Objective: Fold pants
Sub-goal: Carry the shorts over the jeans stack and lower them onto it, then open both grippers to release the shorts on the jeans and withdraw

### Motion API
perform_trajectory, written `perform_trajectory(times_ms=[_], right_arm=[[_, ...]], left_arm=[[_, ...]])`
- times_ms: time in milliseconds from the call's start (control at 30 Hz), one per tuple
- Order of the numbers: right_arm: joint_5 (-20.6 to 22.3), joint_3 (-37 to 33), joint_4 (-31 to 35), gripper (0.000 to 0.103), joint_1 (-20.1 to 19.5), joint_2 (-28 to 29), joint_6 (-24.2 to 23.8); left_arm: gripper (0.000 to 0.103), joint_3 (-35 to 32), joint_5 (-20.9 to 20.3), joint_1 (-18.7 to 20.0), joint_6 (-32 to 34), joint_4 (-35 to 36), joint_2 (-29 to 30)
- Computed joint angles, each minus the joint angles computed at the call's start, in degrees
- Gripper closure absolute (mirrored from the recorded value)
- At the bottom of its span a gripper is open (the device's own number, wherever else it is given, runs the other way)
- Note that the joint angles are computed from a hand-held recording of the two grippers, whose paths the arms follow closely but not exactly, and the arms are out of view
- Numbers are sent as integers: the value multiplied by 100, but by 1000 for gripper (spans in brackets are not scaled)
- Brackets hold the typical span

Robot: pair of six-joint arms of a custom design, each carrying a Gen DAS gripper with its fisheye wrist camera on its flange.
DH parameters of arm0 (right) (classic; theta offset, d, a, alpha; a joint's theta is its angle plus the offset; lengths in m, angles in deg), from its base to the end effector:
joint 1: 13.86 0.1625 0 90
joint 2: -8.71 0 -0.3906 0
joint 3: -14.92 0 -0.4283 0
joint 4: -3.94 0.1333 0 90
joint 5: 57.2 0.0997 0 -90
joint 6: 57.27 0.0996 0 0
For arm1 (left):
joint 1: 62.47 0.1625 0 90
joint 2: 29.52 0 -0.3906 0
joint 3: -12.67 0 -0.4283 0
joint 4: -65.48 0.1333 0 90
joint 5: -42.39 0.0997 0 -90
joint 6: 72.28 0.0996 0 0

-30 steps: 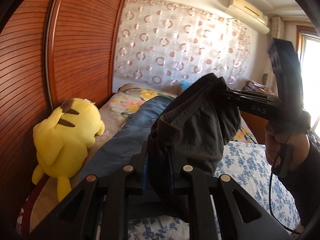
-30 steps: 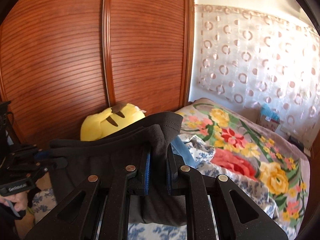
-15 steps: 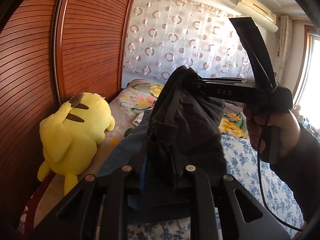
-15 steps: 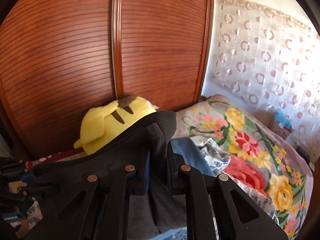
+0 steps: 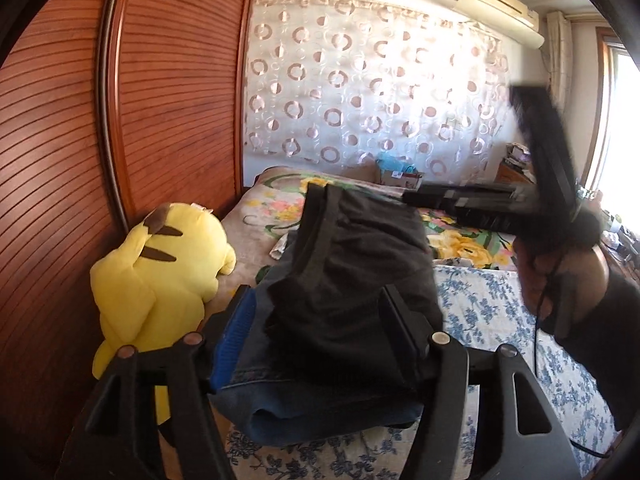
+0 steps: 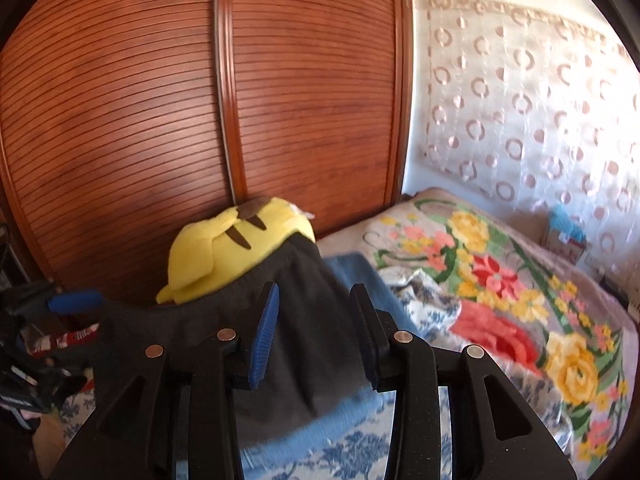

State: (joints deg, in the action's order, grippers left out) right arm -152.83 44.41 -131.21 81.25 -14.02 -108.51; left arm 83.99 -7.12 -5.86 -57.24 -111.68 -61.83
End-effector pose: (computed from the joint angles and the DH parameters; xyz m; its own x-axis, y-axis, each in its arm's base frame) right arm 0.2055 -0.9106 0.2472 -0.5695 -0.6263 0.5324 -0.8209 0.4670 -0.3288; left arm -0.2672 -0.7651 0.1254 -0.7750 0.1588 -0.6117 0.5884 0.5342 -0.6070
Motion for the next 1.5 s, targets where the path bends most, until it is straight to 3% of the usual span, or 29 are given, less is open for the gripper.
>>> perform_trajectory(times_ms=[267, 367, 633, 700, 900, 1200, 1500], right_arm=[[-50, -55, 190, 66, -144, 66, 214], [-84, -271, 277, 66, -163, 199, 260], [-254, -1858, 974, 66, -200, 1096, 414], [-254, -1786, 922, 66, -210, 1067, 433], [-226, -216, 31, 66, -197, 202, 453], [-140, 2674, -1487, 66, -318, -1568, 647], [-212, 4371, -2384, 64, -487, -2768, 809]], left_arm=[[40, -146, -455, 17, 33, 335, 78], [40, -263, -336, 57, -53, 564, 168], [39, -390, -235, 166, -293, 896, 273], [39, -370, -233, 167, -315, 891, 271], [39, -326, -38, 79, -291, 870, 269], [39, 117, 60, -110, -149, 622, 104], [39, 465, -127, -325, 65, 375, 77]])
